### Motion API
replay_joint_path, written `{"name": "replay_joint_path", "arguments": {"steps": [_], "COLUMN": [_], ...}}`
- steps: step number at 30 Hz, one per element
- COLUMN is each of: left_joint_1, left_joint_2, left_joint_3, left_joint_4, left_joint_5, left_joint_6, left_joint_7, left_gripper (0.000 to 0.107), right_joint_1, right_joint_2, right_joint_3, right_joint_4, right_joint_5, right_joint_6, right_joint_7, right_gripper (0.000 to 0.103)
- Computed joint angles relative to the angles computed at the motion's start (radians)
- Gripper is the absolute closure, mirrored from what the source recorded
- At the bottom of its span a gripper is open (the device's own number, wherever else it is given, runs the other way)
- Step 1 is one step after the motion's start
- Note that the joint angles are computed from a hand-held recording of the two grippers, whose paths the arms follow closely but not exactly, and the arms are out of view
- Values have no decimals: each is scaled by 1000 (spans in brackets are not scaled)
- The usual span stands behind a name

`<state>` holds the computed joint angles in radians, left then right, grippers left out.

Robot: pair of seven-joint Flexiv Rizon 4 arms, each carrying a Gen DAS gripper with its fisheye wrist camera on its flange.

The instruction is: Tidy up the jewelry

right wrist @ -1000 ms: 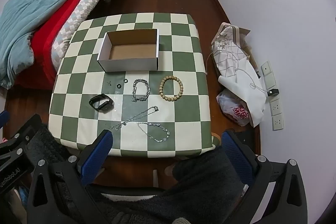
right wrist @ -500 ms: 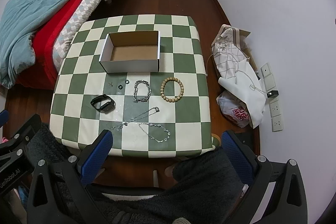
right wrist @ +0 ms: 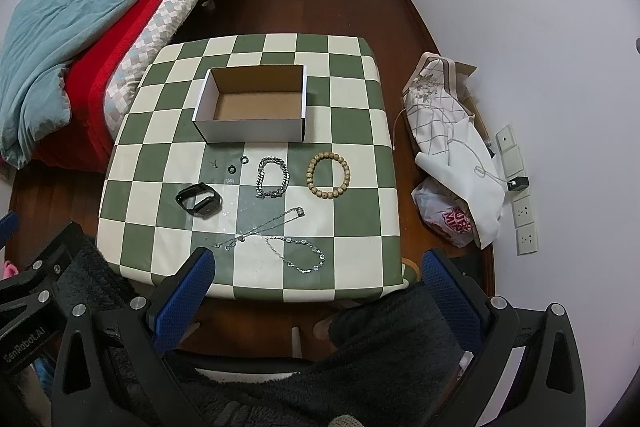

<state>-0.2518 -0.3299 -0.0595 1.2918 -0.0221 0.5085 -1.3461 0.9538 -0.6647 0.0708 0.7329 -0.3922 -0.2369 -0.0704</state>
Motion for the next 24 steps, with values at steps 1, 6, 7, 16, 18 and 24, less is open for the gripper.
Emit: {"name": "replay_joint_path", "arguments": {"steps": [1,6,7,16,18,24], "left_joint_1": [0,1,1,-2,-3,-5], "left_joint_2": [-1,-3,-5,19,20,19], "left_joint_3": [0,-3,-3,-4,-5,-6], "left_joint_4": [-2,-8,-11,35,36,37], "left_joint_5": [0,-5,-5,-11,-9,-8], "left_joint_6": [-2,-11,-15,6,7,9], "left_joint_7": [0,4,5,6,5,-3], "left_gripper": [4,4,4,4,4,4], "right_joint_1": [0,5,5,6,7,8], "right_joint_2": [-2,3,5,11,11,10], "right_joint_3": [-1,0,1,4,3,4], "right_joint_4": [-4,2,7,18,17,15], "right_joint_5": [-1,-4,-3,-8,-9,-9], "right_joint_6": [-3,-5,-2,4,2,1], "right_joint_7": [-2,4,4,9,9,8], "right_gripper": [0,0,0,0,0,0]}}
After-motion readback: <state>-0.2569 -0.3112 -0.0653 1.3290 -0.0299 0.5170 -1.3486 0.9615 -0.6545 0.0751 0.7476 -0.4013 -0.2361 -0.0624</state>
